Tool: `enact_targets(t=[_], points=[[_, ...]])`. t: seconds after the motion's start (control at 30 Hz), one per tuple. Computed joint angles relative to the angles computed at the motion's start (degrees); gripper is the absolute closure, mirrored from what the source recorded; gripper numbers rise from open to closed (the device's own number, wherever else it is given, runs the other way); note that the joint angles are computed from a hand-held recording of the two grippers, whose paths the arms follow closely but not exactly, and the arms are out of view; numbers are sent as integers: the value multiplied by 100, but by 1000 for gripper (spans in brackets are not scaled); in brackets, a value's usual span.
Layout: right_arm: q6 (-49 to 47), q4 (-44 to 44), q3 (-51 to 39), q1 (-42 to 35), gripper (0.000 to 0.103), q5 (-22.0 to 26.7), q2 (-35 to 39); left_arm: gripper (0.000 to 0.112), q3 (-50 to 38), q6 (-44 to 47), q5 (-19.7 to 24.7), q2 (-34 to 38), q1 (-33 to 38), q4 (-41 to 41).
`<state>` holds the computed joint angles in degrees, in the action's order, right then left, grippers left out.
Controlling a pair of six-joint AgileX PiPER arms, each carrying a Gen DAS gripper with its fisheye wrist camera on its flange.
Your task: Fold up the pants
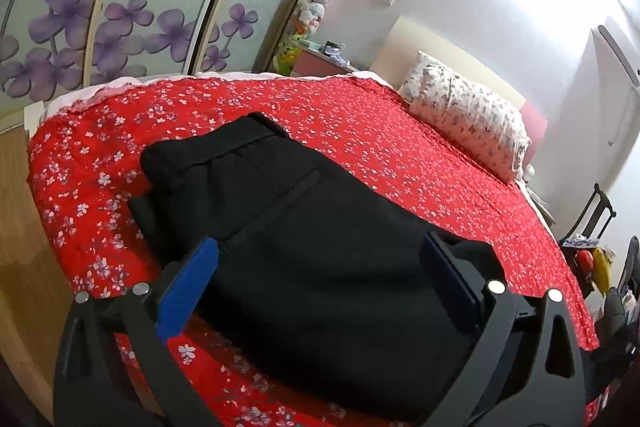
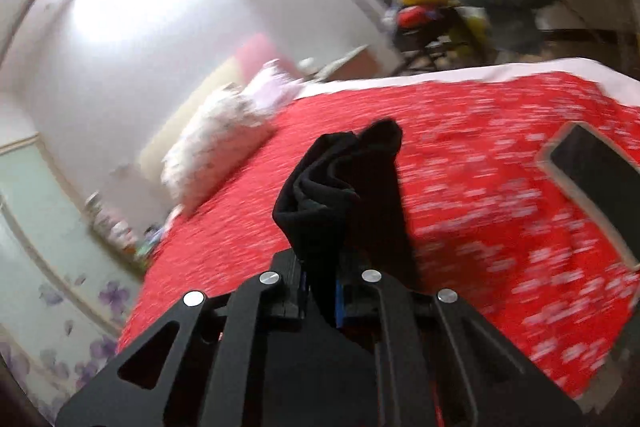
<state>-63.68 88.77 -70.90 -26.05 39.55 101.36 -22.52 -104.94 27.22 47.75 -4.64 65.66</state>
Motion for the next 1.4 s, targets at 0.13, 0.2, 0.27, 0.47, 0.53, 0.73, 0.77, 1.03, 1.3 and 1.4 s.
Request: enact_targets(t=[0.13, 0.2, 0.27, 0.47, 0.53, 0.73, 0.77, 1.03, 1.3, 1.4], points=[[399, -424, -83, 857, 93, 129, -298, 12, -3, 143, -114, 53, 100, -62], [689, -689, -177, 1463, 93, 146, -325, 12, 1, 253, -221, 53, 209, -157], [945, -964, -271, 2067, 93, 164, -256, 12, 2, 410, -345, 54, 336, -308], [2193, -2795, -734, 4011, 93, -160, 501, 12, -6, 702, -504, 60, 472, -573], [2624, -3290, -622, 4446, 93, -512, 627, 12, -3, 859, -541, 55, 507, -672], [2159, -2383, -642, 4508, 93, -445, 393, 12, 6, 1442, -873, 47, 860, -1126], [2131, -2431, -708, 4590, 93, -467, 415, 12, -1, 1457, -903, 64, 879, -1158], [2483, -2882, -929, 5074, 93, -594, 578, 12, 45, 1835, -1004, -31, 1028, -1480], [2747, -3890, -530, 5625, 93, -1257, 473, 12, 36, 2043, -1092, -6, 1133, -1728], [2822, -4203, -508, 5719, 90, -1351, 409, 12, 23, 2022, -1063, 27, 1118, -1707]])
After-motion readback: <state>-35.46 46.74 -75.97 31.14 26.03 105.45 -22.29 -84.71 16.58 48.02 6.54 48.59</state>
